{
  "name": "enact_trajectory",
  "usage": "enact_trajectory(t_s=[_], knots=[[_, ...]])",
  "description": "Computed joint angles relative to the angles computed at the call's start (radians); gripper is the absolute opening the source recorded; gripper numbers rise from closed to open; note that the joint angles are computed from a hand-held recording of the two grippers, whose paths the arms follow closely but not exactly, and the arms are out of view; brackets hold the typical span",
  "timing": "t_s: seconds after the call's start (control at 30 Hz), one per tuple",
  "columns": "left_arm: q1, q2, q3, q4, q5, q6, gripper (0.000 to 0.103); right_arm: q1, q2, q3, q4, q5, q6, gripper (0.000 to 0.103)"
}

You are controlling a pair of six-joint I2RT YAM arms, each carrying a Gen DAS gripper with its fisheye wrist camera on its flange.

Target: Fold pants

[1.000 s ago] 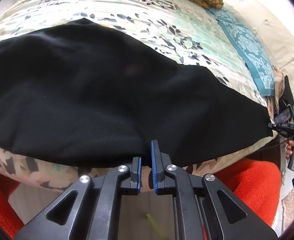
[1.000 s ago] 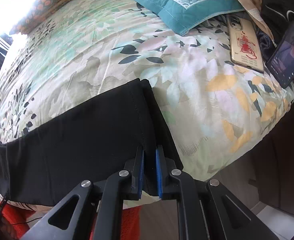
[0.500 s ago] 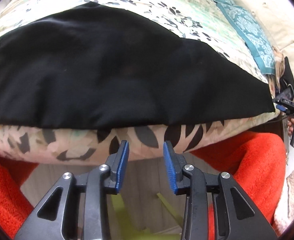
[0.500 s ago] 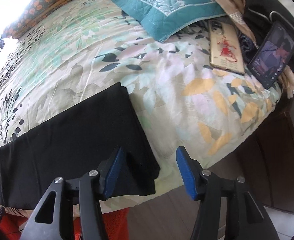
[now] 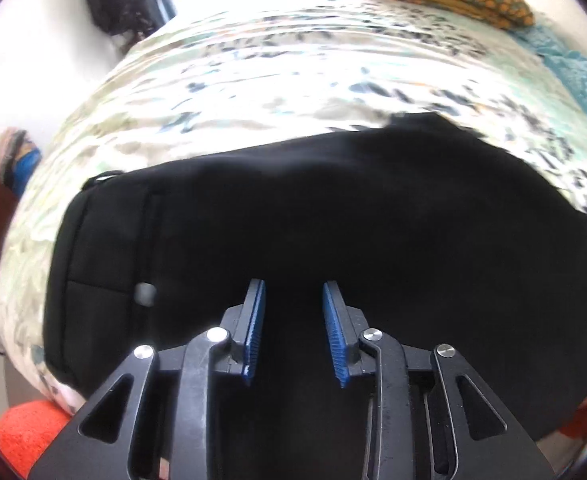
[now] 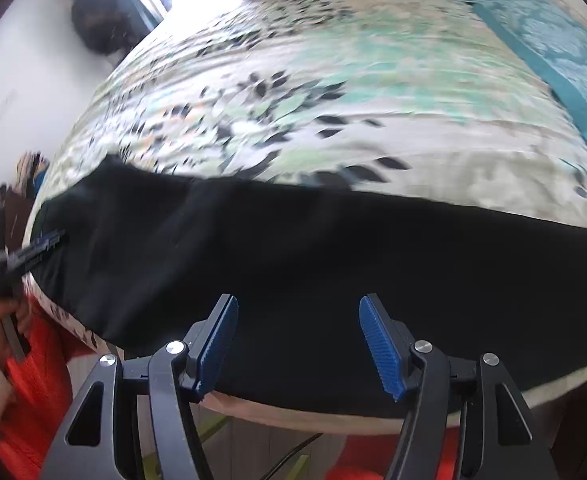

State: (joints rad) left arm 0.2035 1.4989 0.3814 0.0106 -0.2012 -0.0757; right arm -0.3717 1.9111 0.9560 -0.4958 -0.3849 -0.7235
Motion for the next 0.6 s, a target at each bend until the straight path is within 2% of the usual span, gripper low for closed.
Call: enact_trajectory(t_s=[0.03,0.07,0.1,0.13,0.2,0.27,0.3,0.33,0.4,0.5,0.6], knots=[[0.057,0.013,-0.008,0.039,0.006,0.023,0.004,0.055,0.015,-0.063,0.09,0.061,0.01,0.064],[0.11,0.022,0.005,0.036,0.032,0.034,0.004,0.102,0.048,-0.111,0.173,0.146,0.012,0.065],[0.149,0.014,0.016,0.022,0.06,0.033,0.004,0.111,0.07,-0.155,0.258,0.179,-0.006,0.068],[0.184,-0.007,0.013,0.008,0.077,0.044,0.004,0.084,0.063,-0.183,0.308,0.144,-0.017,0.074],[0.229,-0.058,0.001,-0.029,0.121,0.059,0.004,0.051,0.078,-0.138,0.233,0.141,0.002,0.074],[0.257,-0.133,-0.024,-0.062,0.189,0.068,0.016,0.057,0.045,-0.109,0.167,0.172,0.03,0.073],[0.264,-0.165,-0.033,-0.068,0.218,0.075,0.042,0.058,0.021,-0.088,0.119,0.139,0.033,0.073],[0.272,-0.226,-0.063,-0.07,0.244,0.084,0.064,0.062,0.004,-0.052,0.054,0.081,0.045,0.073],[0.251,-0.315,-0.1,-0.067,0.215,0.072,0.079,0.106,0.008,0.053,-0.089,-0.043,0.121,0.073],[0.232,-0.269,-0.085,-0.046,0.189,0.078,0.079,0.25,0.119,0.267,-0.255,-0.24,0.276,0.076],[0.253,-0.167,-0.083,-0.008,0.181,0.077,0.079,0.458,0.281,0.494,-0.292,-0.355,0.441,0.076]])
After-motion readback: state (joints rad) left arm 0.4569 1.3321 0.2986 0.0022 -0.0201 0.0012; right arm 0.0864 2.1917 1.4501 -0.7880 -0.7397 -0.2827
